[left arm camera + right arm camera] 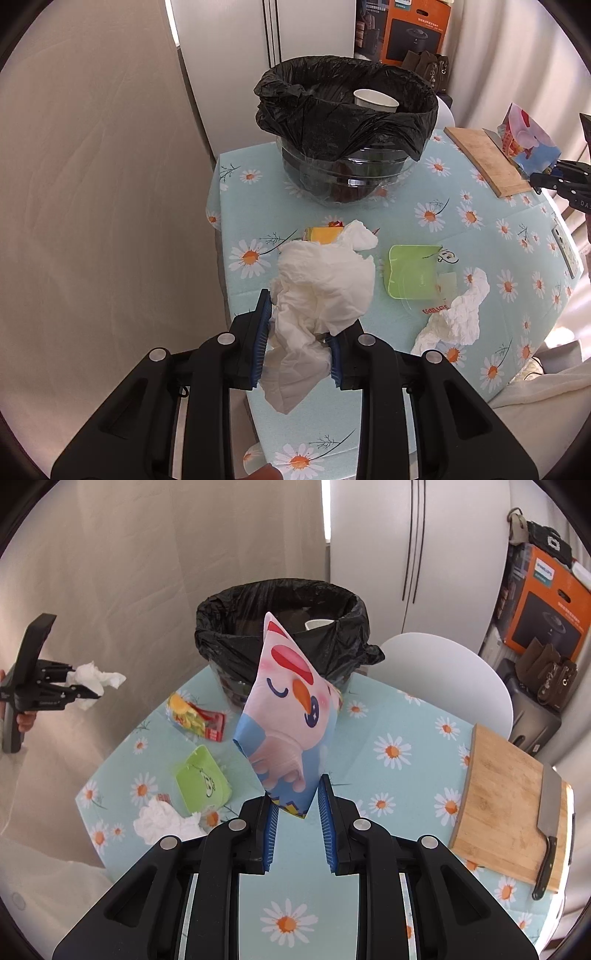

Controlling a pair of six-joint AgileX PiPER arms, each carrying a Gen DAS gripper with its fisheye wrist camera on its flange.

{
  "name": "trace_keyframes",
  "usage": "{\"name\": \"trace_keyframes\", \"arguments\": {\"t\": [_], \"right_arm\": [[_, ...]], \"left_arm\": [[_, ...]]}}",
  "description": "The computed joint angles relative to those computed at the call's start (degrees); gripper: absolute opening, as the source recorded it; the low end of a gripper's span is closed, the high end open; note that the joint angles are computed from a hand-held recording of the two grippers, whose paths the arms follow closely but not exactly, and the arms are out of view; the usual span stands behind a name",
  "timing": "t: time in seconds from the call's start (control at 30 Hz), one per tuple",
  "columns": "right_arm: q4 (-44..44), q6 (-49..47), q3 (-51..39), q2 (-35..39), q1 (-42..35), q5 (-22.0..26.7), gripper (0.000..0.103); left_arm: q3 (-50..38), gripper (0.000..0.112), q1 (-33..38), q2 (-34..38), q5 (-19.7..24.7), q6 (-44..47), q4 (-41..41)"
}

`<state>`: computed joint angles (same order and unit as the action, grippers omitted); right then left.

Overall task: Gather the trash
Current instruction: 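Carry the pink bag and white tissue over the trash bin with both tools, then open both tools to drop the bag and tissue into the bin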

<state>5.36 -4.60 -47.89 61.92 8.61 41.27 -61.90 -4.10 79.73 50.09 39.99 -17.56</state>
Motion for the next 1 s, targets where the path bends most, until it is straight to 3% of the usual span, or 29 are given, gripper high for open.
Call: {"name": "trace_keyframes", "arguments": {"t": [0.5, 1.0], "right_arm": [[-14.72, 19.89, -14.67, 8.40, 7.57, 3.18, 0.020], [-20.97, 26.65, -28.84, 20.28, 8.80, 4.99, 0.020]], "left_arm": [[-25.67, 0.028, -0.84, 15.57, 8.52, 12.34, -9.19], [-51.82, 0.028, -5.46, 33.90, 16.38, 14.86, -13.70]]}}
